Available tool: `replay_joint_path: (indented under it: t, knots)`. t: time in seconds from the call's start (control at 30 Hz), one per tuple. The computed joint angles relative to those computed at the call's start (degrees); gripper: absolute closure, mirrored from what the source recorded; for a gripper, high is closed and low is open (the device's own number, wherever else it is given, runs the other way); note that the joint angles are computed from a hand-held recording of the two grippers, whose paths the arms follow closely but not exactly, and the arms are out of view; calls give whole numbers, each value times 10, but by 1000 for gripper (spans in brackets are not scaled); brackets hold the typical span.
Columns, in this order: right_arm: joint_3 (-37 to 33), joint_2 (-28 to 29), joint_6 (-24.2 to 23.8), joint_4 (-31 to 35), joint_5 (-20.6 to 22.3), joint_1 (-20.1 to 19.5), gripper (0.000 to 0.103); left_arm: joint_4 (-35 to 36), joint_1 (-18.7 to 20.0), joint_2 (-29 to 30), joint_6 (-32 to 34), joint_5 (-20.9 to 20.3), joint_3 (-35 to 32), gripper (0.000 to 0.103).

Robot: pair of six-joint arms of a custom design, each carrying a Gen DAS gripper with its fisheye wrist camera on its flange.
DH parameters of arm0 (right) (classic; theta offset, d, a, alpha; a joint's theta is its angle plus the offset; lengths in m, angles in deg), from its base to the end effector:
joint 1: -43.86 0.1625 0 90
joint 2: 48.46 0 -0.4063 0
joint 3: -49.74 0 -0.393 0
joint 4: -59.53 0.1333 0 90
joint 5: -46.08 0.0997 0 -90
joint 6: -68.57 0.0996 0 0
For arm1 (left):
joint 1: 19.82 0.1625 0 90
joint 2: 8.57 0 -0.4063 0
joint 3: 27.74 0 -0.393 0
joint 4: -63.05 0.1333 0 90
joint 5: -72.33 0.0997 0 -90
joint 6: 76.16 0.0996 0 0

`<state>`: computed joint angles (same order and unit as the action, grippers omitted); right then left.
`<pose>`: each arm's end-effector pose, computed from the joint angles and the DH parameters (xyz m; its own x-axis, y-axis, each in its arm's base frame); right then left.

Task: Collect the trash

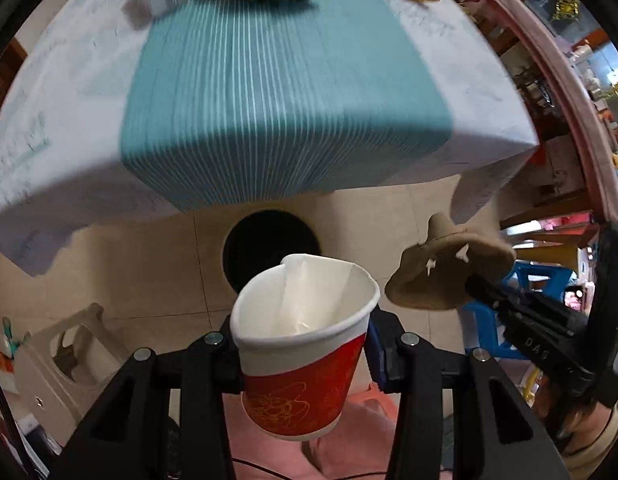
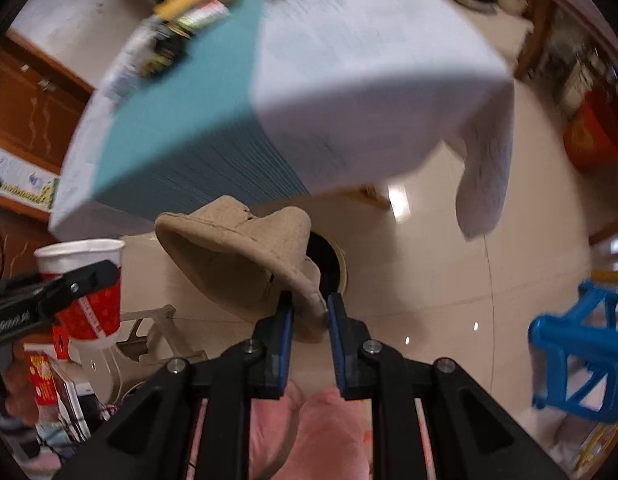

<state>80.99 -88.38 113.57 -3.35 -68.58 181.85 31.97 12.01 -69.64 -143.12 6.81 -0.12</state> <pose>0.6306 -0.4445 0.3651 -0.8591 -0.0911 0.5036 -0.1377 0.9889 -0.0561 -0.3969 -0.4518 0.6100 -0.8345 -0.0988 -0.5421 -0.0022 0.9844 -0.1760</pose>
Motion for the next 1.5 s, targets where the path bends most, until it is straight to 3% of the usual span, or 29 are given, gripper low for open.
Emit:
replay_joint_path:
  t: [0.07, 0.27, 0.37, 0.53, 0.7, 0.73, 1.17, 1.5]
  knots:
    - [91, -38, 27, -38, 4, -9, 87, -48, 5, -42, 0, 8, 92, 60]
    - [279, -97, 94, -126, 9, -37, 87, -201, 40, -150, 1, 40, 334, 59]
    - [348, -107, 105, -176, 15, -52, 87, -258, 60, -192, -3, 55, 428, 58]
    - [404, -88, 98, -237, 19, -71, 91, -328, 94, -234, 4, 72, 536, 54]
    - [419, -56, 73, -295, 24, -79, 93, -377, 122, -260, -2, 79, 596, 15]
    - [426, -53, 62, -312, 26, -80, 93, -382, 126, -265, 0, 82, 603, 13]
    - [446, -36, 35, -373, 19, -72, 92, -373, 121, -305, -14, 107, 636, 13]
    - [535, -75, 28, -494, -22, -89, 92, -401, 121, -321, 8, 132, 681, 13]
